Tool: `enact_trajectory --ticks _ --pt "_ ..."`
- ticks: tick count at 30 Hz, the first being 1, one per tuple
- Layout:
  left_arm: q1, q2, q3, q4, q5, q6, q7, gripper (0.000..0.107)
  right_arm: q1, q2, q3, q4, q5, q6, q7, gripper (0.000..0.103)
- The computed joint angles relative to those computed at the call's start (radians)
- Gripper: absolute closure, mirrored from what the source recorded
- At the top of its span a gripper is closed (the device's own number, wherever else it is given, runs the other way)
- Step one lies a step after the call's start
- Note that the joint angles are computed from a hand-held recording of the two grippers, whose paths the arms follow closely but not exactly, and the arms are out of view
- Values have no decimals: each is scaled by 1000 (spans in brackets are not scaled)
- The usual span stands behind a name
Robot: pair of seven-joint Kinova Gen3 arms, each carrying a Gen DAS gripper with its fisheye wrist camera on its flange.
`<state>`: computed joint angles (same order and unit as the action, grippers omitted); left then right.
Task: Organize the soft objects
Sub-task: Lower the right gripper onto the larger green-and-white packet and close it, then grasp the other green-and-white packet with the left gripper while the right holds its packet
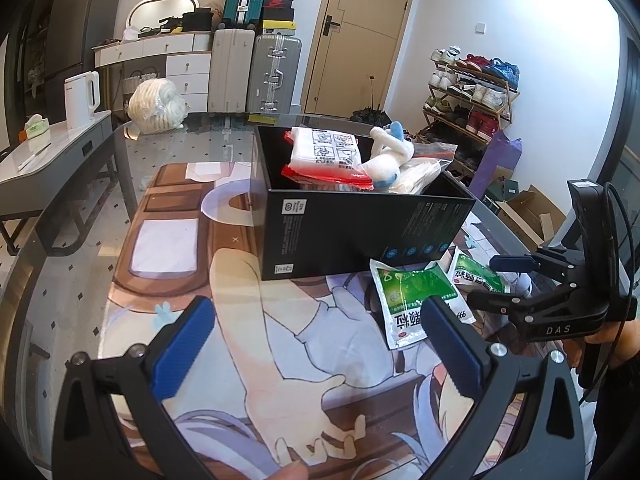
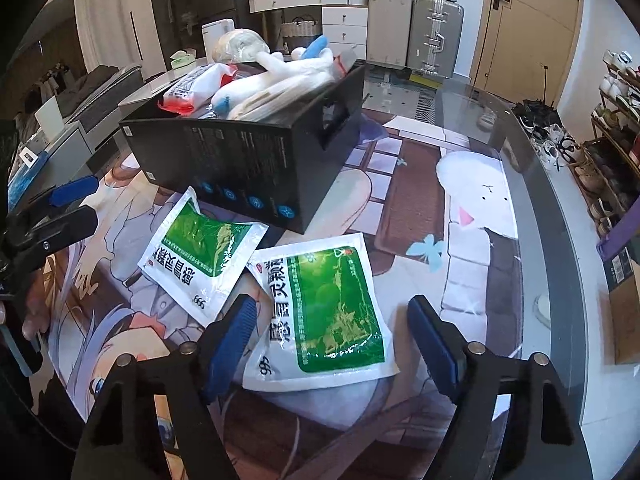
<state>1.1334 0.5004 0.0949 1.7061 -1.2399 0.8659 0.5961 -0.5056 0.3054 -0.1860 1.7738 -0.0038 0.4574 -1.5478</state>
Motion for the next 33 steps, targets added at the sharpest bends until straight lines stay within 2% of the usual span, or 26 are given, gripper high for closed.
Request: enact_trajectory --ticks 3,13,18,22,29,33 --pt "0 0 0 0 -1 1 3 4 21 -10 -19 19 -24 -26 26 47" --pt "-5 2 2 -3 9 1 -8 4 51 -70 -37 119 -92 -118 47 62" --pt "-10 11 7 -31 48 11 -67 4 72 -105 -49 166 -124 -171 59 63" --pt "-15 36 14 -103 130 44 -196 4 86 -126 -49 183 -141 -186 68 63" --pt "7 80 -26 -220 223 37 -314 4 200 -150 -135 207 -301 -206 219 62" --pt "-8 119 -33 -314 317 39 -413 4 196 -161 -120 214 -335 -215 243 63"
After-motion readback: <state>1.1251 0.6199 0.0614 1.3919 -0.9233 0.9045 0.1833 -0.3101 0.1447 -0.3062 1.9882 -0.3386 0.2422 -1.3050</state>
